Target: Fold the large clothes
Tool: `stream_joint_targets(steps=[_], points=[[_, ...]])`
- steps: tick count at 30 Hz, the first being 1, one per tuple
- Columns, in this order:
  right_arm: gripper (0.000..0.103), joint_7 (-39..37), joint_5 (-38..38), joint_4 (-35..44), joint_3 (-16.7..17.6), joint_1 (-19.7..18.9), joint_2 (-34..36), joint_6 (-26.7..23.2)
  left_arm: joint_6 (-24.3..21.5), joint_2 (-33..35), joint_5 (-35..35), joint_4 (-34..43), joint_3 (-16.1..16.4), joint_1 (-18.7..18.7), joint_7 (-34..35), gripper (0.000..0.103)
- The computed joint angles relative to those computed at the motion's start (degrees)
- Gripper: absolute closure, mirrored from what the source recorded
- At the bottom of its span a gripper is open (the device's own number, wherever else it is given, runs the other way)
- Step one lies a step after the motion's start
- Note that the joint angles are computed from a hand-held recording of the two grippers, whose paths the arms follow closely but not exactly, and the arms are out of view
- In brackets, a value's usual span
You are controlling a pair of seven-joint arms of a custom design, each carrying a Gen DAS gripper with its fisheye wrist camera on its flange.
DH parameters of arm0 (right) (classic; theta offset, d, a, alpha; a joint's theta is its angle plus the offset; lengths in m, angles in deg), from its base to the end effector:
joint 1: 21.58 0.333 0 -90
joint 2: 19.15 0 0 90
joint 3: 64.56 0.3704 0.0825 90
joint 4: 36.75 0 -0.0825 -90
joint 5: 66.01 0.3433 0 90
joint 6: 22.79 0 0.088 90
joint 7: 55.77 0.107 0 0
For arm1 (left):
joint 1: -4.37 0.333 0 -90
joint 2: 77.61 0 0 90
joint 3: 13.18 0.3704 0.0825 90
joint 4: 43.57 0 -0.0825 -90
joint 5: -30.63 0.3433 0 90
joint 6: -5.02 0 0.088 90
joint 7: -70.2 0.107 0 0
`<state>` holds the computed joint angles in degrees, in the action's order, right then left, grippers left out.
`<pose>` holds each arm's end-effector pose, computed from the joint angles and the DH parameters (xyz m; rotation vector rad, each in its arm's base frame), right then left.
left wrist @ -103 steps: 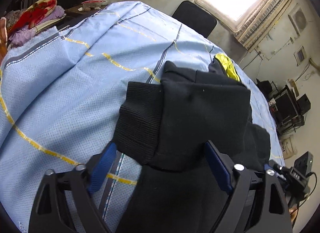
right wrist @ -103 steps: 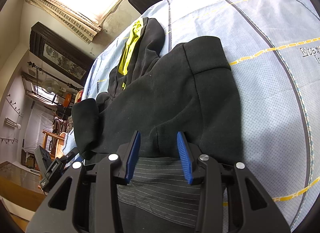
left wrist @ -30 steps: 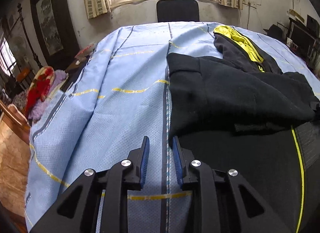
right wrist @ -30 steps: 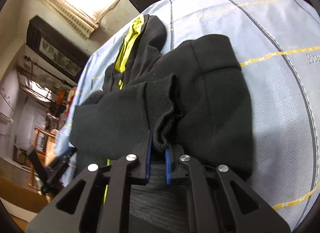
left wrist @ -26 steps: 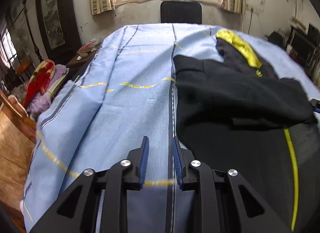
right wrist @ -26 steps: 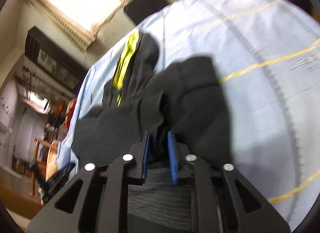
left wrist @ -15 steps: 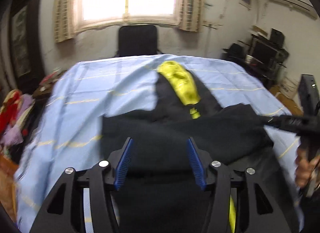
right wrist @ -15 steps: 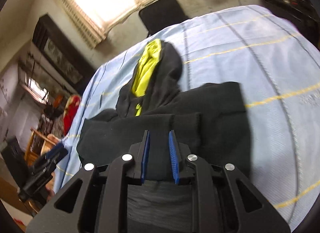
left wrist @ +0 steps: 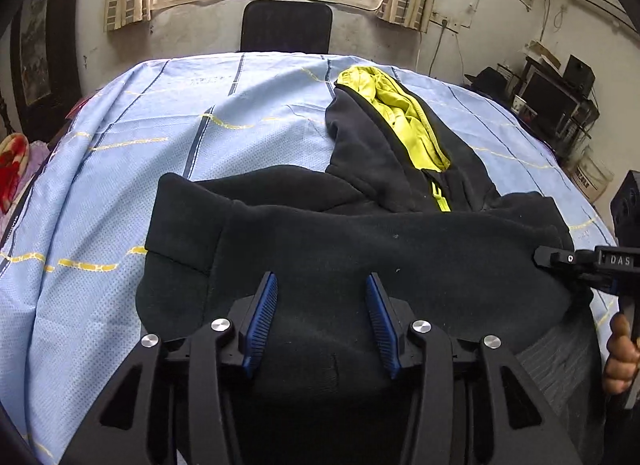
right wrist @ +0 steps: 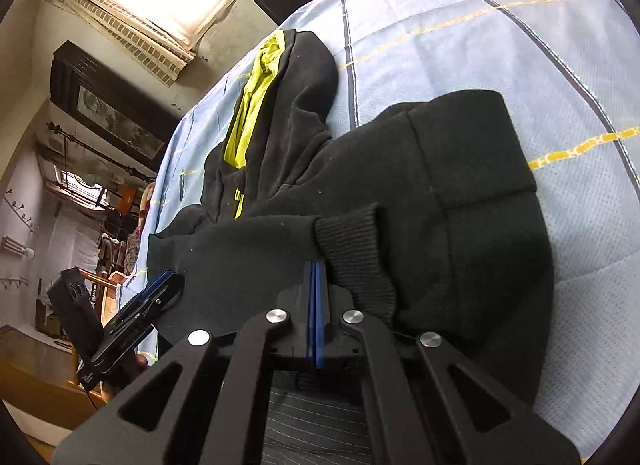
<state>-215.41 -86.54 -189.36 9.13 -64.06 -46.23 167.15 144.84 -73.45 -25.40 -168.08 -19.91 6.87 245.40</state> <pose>0.3292 0.2886 0.4347 -0.8143 2.1548 -0.2023 0.5347 -0.0398 0.4593 -1.0079 2.6540 -1.0485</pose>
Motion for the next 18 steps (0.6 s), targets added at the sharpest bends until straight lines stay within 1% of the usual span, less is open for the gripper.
stream_joint_targets(steps=[1, 2, 3, 5, 6, 7, 8, 9, 10, 12, 13, 14, 15, 16, 17, 18], points=[[0.103, -0.02, 0.08, -0.03, -0.69, 0.8, -0.06, -0.82, -0.63, 0.02, 0.23, 0.21, 0.23, 0.24, -0.24, 0.057], [0.103, 0.06, 0.39, 0.25, -2.78, 3.6, -0.19, -4.84, -0.99, 0.03, 0.66, 0.51, 0.47, 0.45, -1.12, 0.058], [0.103, 0.61, 0.15, -0.16, -3.99, 4.89, -0.69, -5.84, -1.18, 0.43, 0.92, 1.03, 0.69, 0.7, -1.83, 0.06], [0.103, 2.35, -0.23, -2.26, -4.54, 4.7, -1.45, -1.62, -1.89, 0.98, 0.89, 2.14, 1.18, 1.55, -3.67, 0.062], [0.103, 2.45, -0.09, -2.43, -5.39, 5.75, -1.55, -2.14, -3.2, 0.77, 0.38, 2.75, 1.52, 2.25, -4.55, 0.062], [0.103, 2.42, -0.08, -2.13, -6.35, 7.09, -1.77, -3.85, -5.47, 0.65, -0.23, 3.56, 1.91, 3.08, -5.01, 0.062], [0.1, 2.32, -0.28, -1.04, -7.64, 8.98, -2.43, -7.42, -8.36, 0.41, -0.91, 4.32, 2.32, 3.95, -5.32, 0.062], [0.095, 2.5, -0.97, -0.12, -8.42, 9.96, -3.01, -9.63, -11.25, 0.1, -1.65, 4.89, 2.69, 4.75, -5.39, 0.062], [0.092, 2.45, -1.8, 0.96, -9.22, 10.8, -3.61, -11.68, -12.46, -0.31, -2.05, 4.84, 2.79, 5.05, -5.16, 0.062], [0.078, 1.41, -4.18, 3.71, -10.64, 11.48, -3.92, -14.53, -13.29, -1.09, -1.88, 3.91, 2.58, 4.86, -4.17, 0.061], [0.074, 0.48, -5.4, 5.36, -11.34, 11.87, -3.19, -16.57, -12.67, -1.21, -1.13, 3.28, 2.27, 4.35, -4.06, 0.061], [0.065, -1.21, -6.65, 8.0, -11.98, 12.24, -1.71, -20.58, -11.06, -1.26, 0.59, 2.21, 1.76, 3.49, -4.3, 0.061], [0.057, -2.62, -7.95, 10.33, -12.17, 11.88, -0.37, -23.88, -9.06, -1.13, 2.02, 1.29, 1.23, 2.55, -4.87, 0.061], [0.055, -3.84, -9.37, 12.44, -11.98, 11.14, 1.04, -26.52, -6.63, -1.01, 3.19, 0.27, 1.7, 0.79, -5.15, 0.06], [0.054, -5.85, -11.09, 15.21, -11.53, 9.93, 3.52, -29.58, -2.75, -1.98, 0.63, -1.9, 0.18, 0.96, -1.42, 0.057], [0.054, -6.76, -12.52, 16.94, -11.15, 8.94, 5.53, -31.16, -1.8, -2.47, 0.6, -2.68, 0.06, 0.45, -0.1, 0.048]])
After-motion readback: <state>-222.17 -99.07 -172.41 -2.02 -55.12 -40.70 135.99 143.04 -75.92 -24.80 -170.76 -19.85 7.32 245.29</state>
